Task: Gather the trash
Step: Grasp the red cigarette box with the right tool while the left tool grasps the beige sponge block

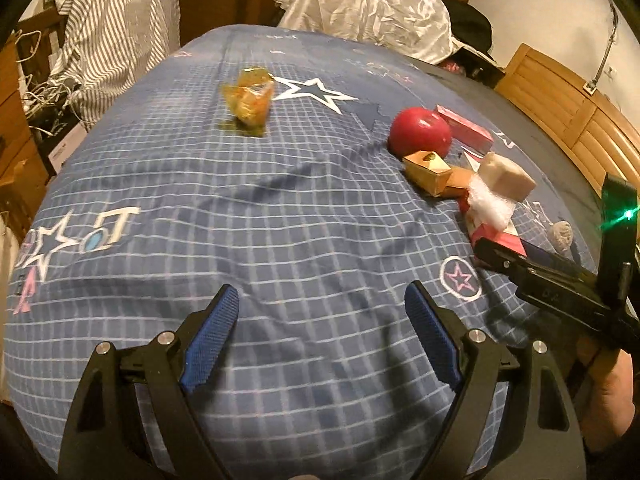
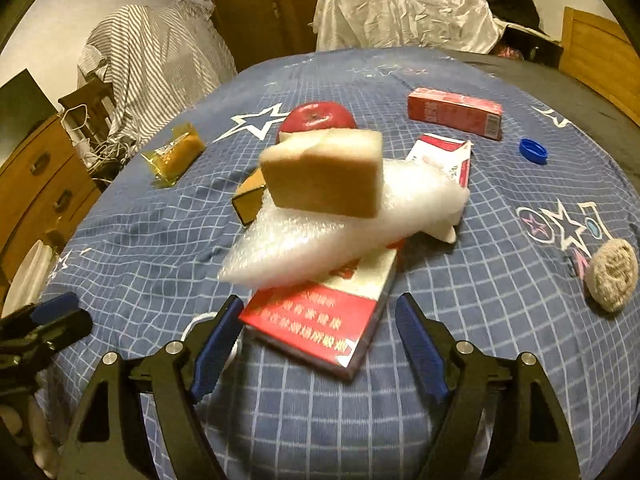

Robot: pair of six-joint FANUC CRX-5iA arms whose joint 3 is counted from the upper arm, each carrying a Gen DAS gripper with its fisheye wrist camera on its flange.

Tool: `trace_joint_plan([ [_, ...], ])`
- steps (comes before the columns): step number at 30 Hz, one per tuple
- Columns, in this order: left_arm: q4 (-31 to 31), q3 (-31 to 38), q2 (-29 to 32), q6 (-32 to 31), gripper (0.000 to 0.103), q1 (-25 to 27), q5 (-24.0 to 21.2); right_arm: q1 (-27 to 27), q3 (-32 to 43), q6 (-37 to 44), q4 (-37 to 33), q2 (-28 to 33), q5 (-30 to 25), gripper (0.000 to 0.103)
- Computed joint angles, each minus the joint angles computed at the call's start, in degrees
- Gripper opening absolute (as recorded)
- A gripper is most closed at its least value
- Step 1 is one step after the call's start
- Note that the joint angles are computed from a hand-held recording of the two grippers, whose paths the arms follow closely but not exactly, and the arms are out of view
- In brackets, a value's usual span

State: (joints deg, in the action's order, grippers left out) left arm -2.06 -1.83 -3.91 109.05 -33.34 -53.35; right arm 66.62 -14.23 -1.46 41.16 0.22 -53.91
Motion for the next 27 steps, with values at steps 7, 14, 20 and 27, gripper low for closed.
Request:
trace_joint_plan([
  [7, 1.69, 2.64, 3.7, -1.95, 0.082, -2.64, 0.58, 2.57, -4.8, 10.11, -4.12, -7.35, 3.08, 0.069],
  [14, 1.12, 5.3, 6.88, -2.09, 0.082, -5.06, -0.08, 11.11, -0.72, 34.32, 6.07, -3.18, -18.11, 0.068],
  [20, -0.45, 7.42, 8.55, -0.03, 0.082, -6.25, -0.93, 8.23, -2.99, 24.06, 4.46, -7.38, -17.49, 0.068],
  [27, 1.69, 6.73, 8.58, -0.44, 0.082, -5.19, 0.45, 5.11, -14.46, 6.57, -3.66, -20.86, -2.74, 0.07],
])
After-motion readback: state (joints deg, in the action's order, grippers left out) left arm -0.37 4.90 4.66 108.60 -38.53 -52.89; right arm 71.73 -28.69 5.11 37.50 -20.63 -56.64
